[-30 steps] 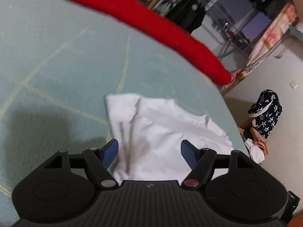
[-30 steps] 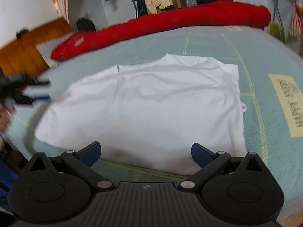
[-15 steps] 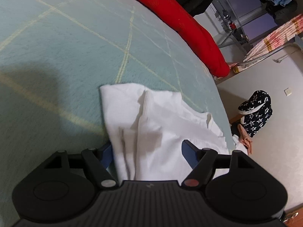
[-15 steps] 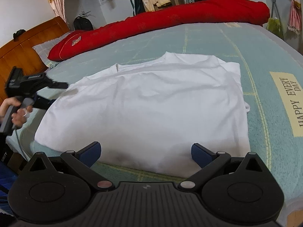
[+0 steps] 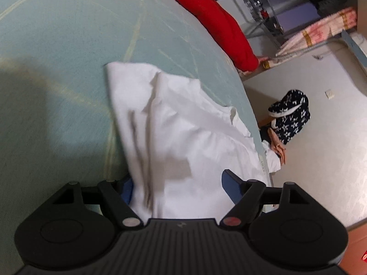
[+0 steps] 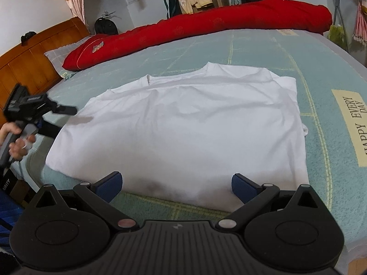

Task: Fold clothes
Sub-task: 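Roll the left tool and close it on the shirt hem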

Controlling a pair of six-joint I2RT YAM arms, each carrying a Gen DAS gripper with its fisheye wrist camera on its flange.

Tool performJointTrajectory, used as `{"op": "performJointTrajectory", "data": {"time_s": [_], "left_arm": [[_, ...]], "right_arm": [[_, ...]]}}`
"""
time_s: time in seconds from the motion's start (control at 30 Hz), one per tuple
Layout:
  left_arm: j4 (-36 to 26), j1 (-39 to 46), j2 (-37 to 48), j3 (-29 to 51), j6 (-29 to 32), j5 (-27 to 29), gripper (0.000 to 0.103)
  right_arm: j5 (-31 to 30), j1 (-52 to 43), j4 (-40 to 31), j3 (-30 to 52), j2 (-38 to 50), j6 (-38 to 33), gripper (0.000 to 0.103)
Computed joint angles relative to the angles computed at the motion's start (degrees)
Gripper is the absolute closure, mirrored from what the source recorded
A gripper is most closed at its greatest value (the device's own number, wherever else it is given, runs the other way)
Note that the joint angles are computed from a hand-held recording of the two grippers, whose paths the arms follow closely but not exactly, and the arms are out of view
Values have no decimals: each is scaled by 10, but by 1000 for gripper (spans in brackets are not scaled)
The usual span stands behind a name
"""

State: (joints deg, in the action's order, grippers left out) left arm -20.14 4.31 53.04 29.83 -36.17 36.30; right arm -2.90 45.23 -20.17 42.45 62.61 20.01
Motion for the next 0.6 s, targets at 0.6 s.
{"op": "performJointTrajectory", "data": {"time_s": [0.6], "left_arm": [[-12,10,89,45,100,55,29]], "right_arm": [[-13,7,11,23,27,-10,0]]}}
